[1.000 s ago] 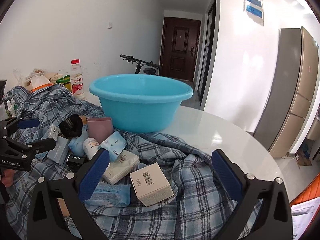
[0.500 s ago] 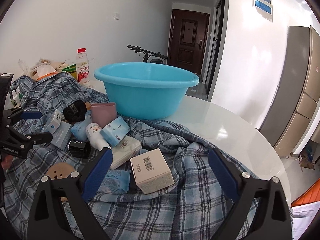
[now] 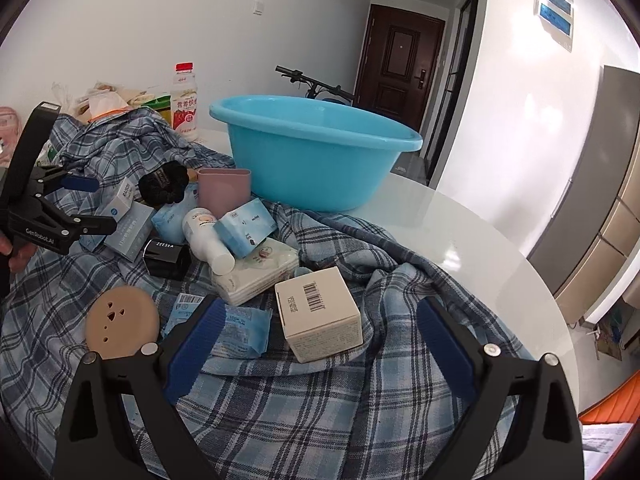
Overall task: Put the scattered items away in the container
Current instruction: 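Reach the left gripper to the white-blue Raison pack while the right approaches the cream barcode box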
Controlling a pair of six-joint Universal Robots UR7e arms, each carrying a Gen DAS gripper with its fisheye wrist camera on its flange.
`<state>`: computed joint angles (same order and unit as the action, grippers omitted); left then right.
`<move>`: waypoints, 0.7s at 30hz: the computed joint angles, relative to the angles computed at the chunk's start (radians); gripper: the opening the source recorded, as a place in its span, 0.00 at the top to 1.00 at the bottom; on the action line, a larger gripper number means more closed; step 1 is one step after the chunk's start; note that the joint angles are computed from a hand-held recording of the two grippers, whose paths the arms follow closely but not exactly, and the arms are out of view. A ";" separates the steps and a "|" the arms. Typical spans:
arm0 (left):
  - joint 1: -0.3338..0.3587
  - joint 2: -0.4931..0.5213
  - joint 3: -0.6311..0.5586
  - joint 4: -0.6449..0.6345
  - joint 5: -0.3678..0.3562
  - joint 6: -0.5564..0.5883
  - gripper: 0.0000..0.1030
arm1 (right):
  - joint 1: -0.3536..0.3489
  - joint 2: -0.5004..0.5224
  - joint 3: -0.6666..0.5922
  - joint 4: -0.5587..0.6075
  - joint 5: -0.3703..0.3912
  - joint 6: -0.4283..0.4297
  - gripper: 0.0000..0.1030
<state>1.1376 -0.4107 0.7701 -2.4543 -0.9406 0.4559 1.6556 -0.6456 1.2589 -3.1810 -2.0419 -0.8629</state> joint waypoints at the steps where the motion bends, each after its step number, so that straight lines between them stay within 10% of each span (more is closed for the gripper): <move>1: 0.002 0.006 -0.014 0.018 0.005 -0.001 0.00 | 0.003 0.005 -0.003 -0.005 -0.005 -0.017 0.07; 21: 0.053 0.082 -0.232 0.190 -0.168 0.114 0.00 | 0.012 0.017 -0.021 0.080 -0.006 -0.006 0.07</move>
